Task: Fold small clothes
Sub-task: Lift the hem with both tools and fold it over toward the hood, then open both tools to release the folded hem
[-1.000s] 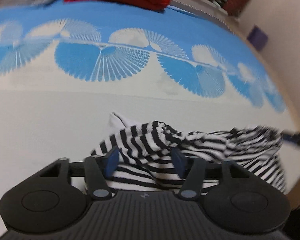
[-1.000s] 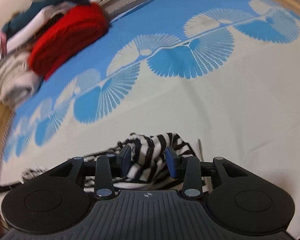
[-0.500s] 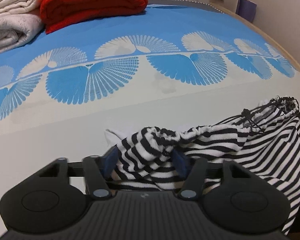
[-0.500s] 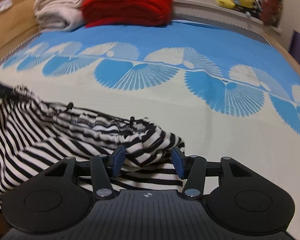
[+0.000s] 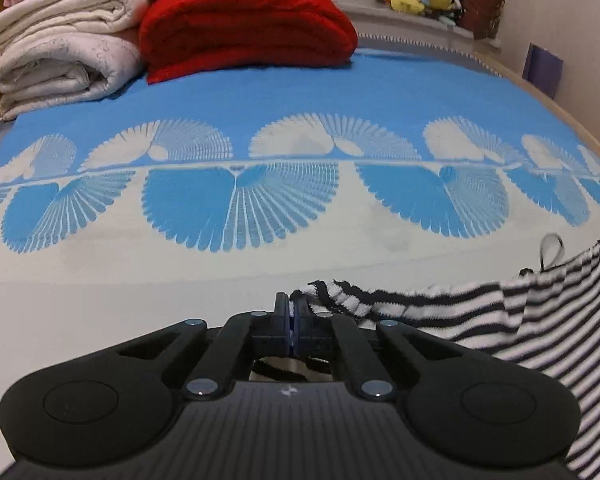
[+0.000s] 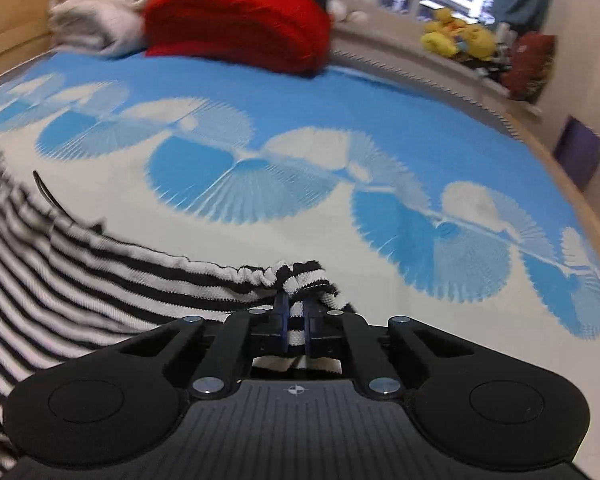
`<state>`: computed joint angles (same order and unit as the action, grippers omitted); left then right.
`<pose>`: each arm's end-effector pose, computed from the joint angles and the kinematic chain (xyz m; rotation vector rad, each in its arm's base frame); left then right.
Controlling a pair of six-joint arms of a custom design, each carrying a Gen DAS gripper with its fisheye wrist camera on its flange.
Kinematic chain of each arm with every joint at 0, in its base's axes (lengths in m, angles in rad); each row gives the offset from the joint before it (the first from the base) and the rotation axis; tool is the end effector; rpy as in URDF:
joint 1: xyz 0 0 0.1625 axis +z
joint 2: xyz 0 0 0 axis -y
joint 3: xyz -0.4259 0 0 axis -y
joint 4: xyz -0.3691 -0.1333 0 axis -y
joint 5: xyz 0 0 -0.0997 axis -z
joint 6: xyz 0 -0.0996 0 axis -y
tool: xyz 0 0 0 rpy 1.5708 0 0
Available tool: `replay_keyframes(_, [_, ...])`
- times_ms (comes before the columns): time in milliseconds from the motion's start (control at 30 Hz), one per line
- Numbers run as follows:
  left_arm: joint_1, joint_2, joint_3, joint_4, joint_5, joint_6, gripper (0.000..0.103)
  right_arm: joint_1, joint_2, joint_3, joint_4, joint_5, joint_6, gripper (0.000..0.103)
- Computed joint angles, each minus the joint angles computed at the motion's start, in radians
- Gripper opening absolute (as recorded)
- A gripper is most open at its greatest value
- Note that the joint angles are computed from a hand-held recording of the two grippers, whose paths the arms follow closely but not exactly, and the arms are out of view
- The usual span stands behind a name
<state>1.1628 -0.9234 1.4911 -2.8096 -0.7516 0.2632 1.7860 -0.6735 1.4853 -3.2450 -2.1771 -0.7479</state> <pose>-0.0840 -0.7137 0.3125 0.4175 2.2268 -0.8495 0.2272 -0.6811 0.1828 0.7478 -2.1232 0.8055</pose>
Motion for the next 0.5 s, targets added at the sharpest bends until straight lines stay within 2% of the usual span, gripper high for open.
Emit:
replay_keyframes(67, [-0.002, 0.023, -0.007, -0.121, 0.026, 0.058, 0.001, 0.002, 0.026, -0.037, -0.046, 0.004, 0.019, 0.005])
replay_keyframes(167, [0.005, 0.061, -0.046, -0.175, 0.067, 0.086, 0.001, 0.004, 0.064, -0.083, -0.094, 0.038, 0.013, 0.005])
replay_keyframes(233, [0.017, 0.086, -0.087, -0.124, 0.087, 0.052, 0.001, 0.006, 0.096, -0.124, -0.061, 0.025, 0.002, 0.005])
replay_keyframes(333, [0.035, 0.124, -0.141, -0.062, 0.112, 0.016, 0.001, 0.008, 0.158, -0.194, -0.02, -0.045, -0.059, 0.006])
replay_keyframes(400, [0.044, 0.147, -0.168, -0.023, 0.128, 0.0, 0.001, 0.005, 0.197, -0.246, 0.011, -0.085, -0.063, 0.006])
replay_keyframes(433, [0.049, 0.153, -0.177, 0.013, 0.134, -0.019, 0.001, 0.002, 0.214, -0.27, 0.029, -0.103, -0.052, 0.006])
replay_keyframes(500, [0.062, 0.163, -0.213, 0.181, 0.131, -0.103, 0.002, -0.001, 0.244, -0.314, 0.07, -0.141, -0.026, 0.006])
